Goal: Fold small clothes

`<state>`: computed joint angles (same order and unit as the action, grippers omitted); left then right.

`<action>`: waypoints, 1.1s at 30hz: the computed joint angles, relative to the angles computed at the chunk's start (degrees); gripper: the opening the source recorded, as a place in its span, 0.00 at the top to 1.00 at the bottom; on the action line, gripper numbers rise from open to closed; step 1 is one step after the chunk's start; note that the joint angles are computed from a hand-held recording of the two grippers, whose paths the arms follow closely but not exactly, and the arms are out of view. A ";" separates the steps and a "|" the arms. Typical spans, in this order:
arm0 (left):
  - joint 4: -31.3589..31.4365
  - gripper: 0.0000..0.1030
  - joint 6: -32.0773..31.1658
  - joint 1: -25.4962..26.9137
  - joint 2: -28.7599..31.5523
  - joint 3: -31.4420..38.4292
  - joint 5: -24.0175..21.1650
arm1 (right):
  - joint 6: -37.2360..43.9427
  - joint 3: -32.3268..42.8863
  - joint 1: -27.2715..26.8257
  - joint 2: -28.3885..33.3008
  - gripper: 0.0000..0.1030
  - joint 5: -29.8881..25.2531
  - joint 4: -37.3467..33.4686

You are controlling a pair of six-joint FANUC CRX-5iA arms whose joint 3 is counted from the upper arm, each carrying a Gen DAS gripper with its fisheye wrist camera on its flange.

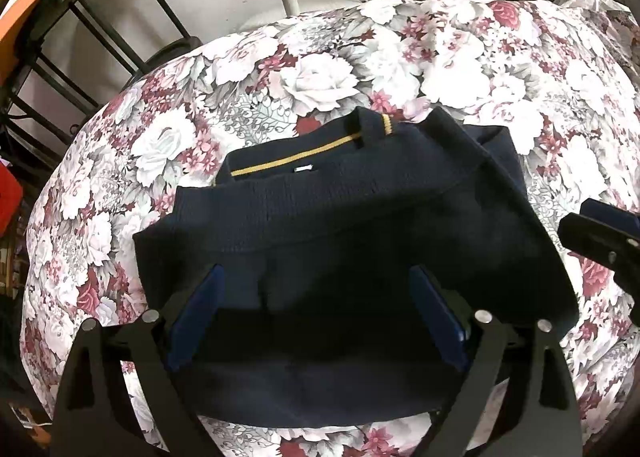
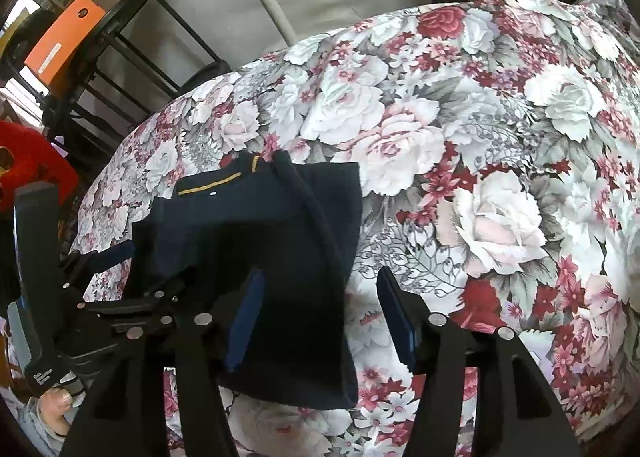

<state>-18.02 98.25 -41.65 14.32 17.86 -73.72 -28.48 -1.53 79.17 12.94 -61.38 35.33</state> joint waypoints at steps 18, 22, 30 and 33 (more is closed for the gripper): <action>0.53 0.12 -0.34 0.77 1.95 -0.92 0.11 | 1.36 -0.74 -1.56 1.10 0.41 4.08 -3.26; 0.84 0.12 -0.61 1.17 2.28 -1.18 0.14 | 1.90 -0.40 -2.06 1.77 0.41 4.77 -4.13; 1.91 0.12 -1.06 2.18 2.66 -1.67 0.50 | 3.00 0.17 -2.60 3.00 0.41 4.88 -5.21; 2.12 0.12 -1.21 2.30 2.62 -1.87 0.84 | 3.17 0.40 -2.59 3.33 0.41 4.36 -4.81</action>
<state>-15.91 97.04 -39.35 16.94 15.99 -72.88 -25.31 -1.13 76.58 16.27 -57.01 30.52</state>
